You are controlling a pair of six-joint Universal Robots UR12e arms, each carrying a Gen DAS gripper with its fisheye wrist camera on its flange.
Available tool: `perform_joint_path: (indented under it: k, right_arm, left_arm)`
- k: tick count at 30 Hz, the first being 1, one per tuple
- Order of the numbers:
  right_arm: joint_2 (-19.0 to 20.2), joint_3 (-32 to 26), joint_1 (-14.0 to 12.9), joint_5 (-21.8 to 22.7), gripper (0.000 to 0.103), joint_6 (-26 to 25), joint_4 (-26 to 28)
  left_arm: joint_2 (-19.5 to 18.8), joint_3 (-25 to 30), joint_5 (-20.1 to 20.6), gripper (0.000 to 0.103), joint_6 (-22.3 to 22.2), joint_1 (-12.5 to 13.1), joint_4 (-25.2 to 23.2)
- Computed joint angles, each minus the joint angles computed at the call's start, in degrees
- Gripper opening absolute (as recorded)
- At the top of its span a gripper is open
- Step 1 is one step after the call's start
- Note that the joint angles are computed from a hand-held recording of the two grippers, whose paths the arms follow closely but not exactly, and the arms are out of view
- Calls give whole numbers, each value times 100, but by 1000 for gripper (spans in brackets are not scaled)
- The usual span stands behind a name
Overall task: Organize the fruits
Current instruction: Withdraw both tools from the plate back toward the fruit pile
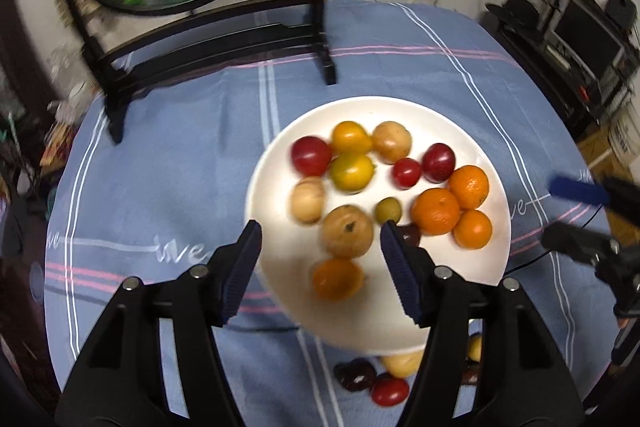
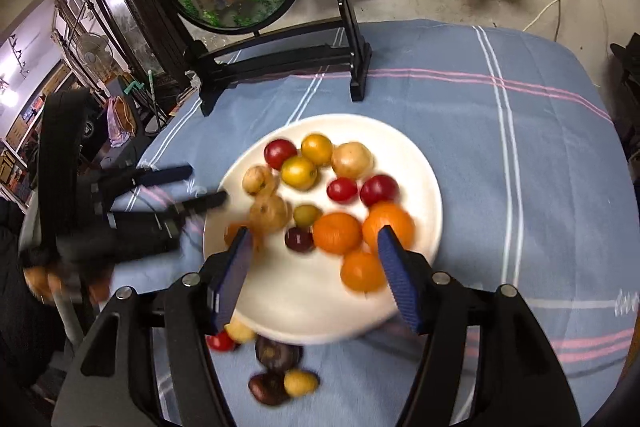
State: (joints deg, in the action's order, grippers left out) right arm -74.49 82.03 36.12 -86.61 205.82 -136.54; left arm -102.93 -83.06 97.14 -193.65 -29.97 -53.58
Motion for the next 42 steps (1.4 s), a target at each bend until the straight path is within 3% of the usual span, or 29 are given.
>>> perform_joint_path:
  k: [6, 8, 14, 20, 26, 28, 33, 42]
  right_arm:
    - [-353, 496, 130, 49, 65, 402, 109]
    - [-428, 642, 176, 190, 65, 569, -68]
    - [-331, 522, 351, 539, 65, 349, -210]
    - [-92, 208, 445, 1098, 65, -48, -274]
    - [293, -217, 474, 2145, 66, -223, -100]
    - [368, -321, 523, 2292, 66, -258, -57]
    - [643, -817, 694, 2615, 66, -374, 370]
    - [886, -1315, 883, 2884, 67, -769, 582]
  left_arm:
    - [444, -489, -58, 65, -455, 99, 59]
    - [598, -664, -61, 65, -614, 79, 79]
    - [988, -1064, 61, 65, -841, -123, 187]
    - [1422, -1381, 689, 67, -1325, -437, 12]
    - [2011, -1688, 1657, 70, -2361, -858, -415]
    - [2203, -1766, 2005, 71, -2794, -1011, -664]
    - [2589, -1903, 2389, 73, -3681, -1238, -959]
    - [2787, -1837, 3046, 76, -4411, -1563, -1342]
